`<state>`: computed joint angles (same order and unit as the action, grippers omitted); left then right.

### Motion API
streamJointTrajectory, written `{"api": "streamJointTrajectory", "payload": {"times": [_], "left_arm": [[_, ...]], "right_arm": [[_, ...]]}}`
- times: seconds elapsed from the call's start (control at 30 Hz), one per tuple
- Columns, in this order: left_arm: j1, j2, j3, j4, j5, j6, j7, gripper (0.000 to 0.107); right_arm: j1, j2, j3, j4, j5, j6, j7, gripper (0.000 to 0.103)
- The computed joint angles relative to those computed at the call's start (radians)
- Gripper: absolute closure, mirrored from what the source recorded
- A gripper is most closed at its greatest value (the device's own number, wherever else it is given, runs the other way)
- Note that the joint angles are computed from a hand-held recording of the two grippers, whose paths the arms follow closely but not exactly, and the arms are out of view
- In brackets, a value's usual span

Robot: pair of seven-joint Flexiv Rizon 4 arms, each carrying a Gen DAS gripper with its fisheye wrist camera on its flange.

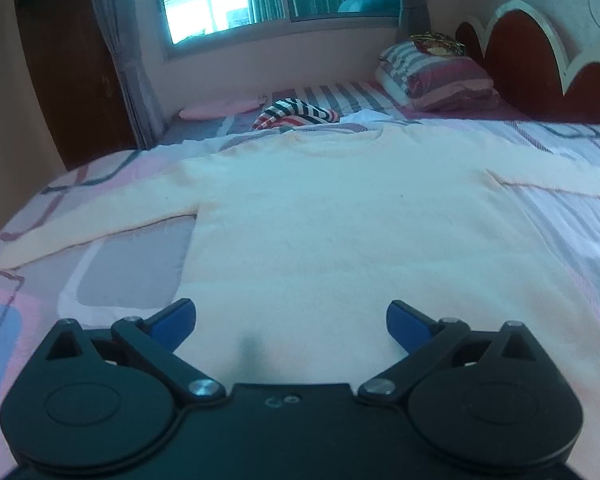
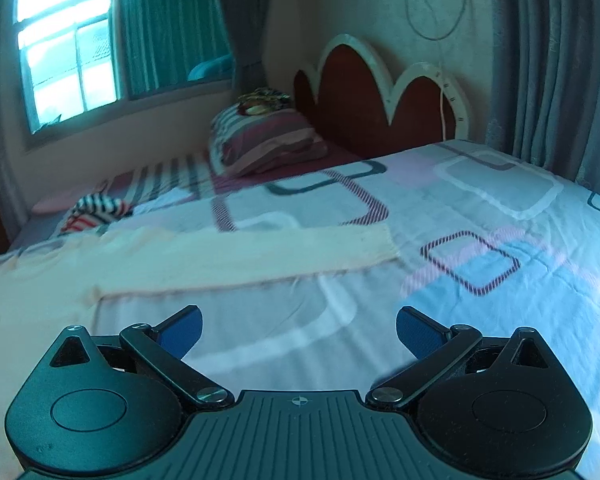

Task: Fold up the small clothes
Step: 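Move the right gripper to a sweater sleeve cuff and close on it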

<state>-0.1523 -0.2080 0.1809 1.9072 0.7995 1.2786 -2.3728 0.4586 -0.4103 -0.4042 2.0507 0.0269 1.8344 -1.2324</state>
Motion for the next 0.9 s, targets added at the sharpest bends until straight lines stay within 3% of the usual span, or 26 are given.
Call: {"api": "streamJointTrajectory", "payload": {"times": [0.1,0.17,0.2,0.37,0.43,0.67,0.8,0.9], "left_arm": [[0.009,-0.033,0.001,-0.029,-0.010,0.012,0.017,0.004],[0.013,-0.053,0.000,-0.051,-0.027,0.015,0.051,0.004],[0.020,-0.062,0.000,-0.056,-0.046,0.031,0.070,0.004],[-0.029,-0.097,0.059,-0.109,-0.028,0.032,0.015,0.005],[-0.036,-0.105,0.068,-0.117,-0.024,0.039,0.003,0.005],[-0.045,-0.132,0.079,-0.129,-0.036,0.039,0.019,0.007],[-0.047,-0.152,0.088,-0.136,-0.057,0.038,0.030,0.007],[-0.050,-0.164,0.095,-0.138,-0.072,0.042,0.042,0.007]], "right_arm": [[-0.122,-0.067,0.092,-0.088,-0.026,-0.008,0.022,0.001],[-0.179,-0.114,0.132,-0.149,-0.046,-0.028,0.039,0.014],[-0.208,-0.135,0.154,-0.179,-0.060,-0.046,0.050,0.028],[-0.289,-0.219,0.197,-0.285,-0.103,-0.096,0.119,0.036],[-0.309,-0.244,0.208,-0.318,-0.118,-0.107,0.139,0.051],[-0.391,-0.329,0.265,-0.446,-0.153,-0.158,0.218,0.053],[-0.450,-0.362,0.324,-0.497,-0.154,-0.184,0.255,0.062],[-0.481,-0.380,0.357,-0.517,-0.158,-0.196,0.267,0.064]]}}
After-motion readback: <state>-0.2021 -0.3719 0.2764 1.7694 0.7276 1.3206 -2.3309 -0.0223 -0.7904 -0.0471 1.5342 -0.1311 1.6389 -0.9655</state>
